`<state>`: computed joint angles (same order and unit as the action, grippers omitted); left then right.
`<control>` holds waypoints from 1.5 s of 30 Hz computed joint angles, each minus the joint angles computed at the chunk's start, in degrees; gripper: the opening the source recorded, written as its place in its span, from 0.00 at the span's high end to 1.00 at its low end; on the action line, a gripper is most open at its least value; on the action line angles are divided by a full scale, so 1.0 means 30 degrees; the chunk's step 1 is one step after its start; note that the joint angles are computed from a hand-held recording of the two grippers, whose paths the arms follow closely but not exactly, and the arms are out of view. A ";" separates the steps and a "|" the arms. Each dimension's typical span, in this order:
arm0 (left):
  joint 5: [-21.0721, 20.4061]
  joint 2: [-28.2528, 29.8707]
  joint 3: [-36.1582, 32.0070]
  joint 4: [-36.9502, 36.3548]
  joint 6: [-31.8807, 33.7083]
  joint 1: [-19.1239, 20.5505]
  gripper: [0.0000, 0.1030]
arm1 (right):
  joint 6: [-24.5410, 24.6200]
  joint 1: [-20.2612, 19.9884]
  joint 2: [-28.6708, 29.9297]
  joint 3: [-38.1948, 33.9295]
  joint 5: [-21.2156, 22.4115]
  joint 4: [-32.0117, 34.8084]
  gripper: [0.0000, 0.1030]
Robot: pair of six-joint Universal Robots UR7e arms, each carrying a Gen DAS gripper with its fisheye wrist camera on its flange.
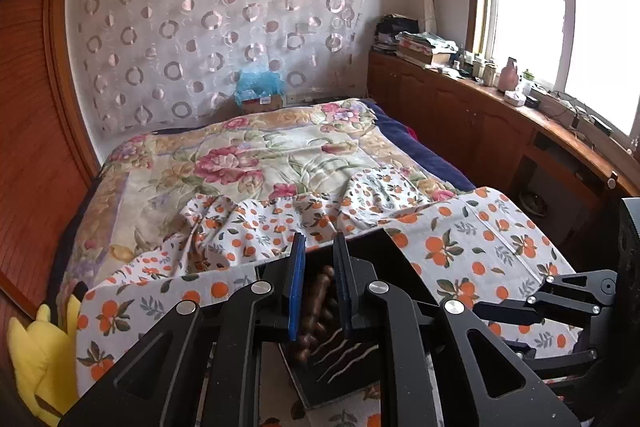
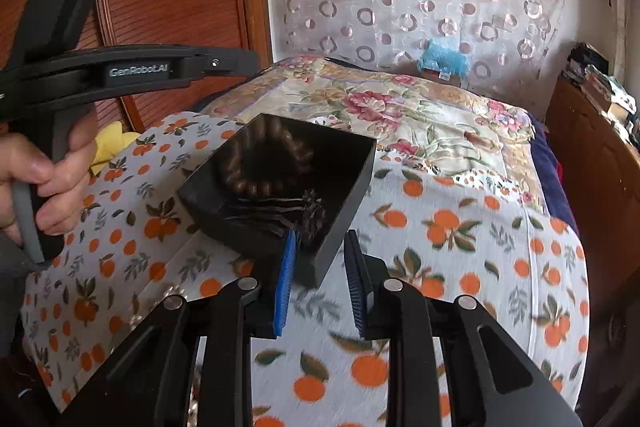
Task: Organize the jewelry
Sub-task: 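Drop the bead bracelet from the left tool into the box while the right drops the comb, then move both open tools back to the jewelry pile on the plate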
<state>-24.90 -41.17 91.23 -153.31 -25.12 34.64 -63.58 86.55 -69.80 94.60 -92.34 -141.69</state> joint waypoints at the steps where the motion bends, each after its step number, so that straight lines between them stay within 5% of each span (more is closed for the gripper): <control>1: 0.0054 -0.0023 0.0085 0.0164 -0.0188 -0.0053 0.87 | 0.0016 -0.0052 -0.0135 0.0132 0.0052 -0.0041 0.73; 20: -0.0529 -0.2450 0.5681 0.4707 -0.8427 -0.3189 0.77 | -0.0760 -0.2452 -0.4539 0.4866 0.1338 -0.0973 0.73; 36: -0.1304 -0.3432 0.8137 0.8830 -1.5096 -0.5291 0.71 | -0.0999 -0.2566 -0.5789 0.6305 0.0993 0.0394 0.73; 40: -0.1693 -0.3565 0.8467 0.8644 -1.5446 -0.5370 0.71 | -0.0335 -0.2383 -0.5446 0.6320 0.0911 0.0199 0.48; 45: -0.1826 -0.3349 0.8555 0.8062 -1.5110 -0.5413 0.71 | 0.0674 -0.2166 -0.4782 0.5855 0.0509 0.0703 0.48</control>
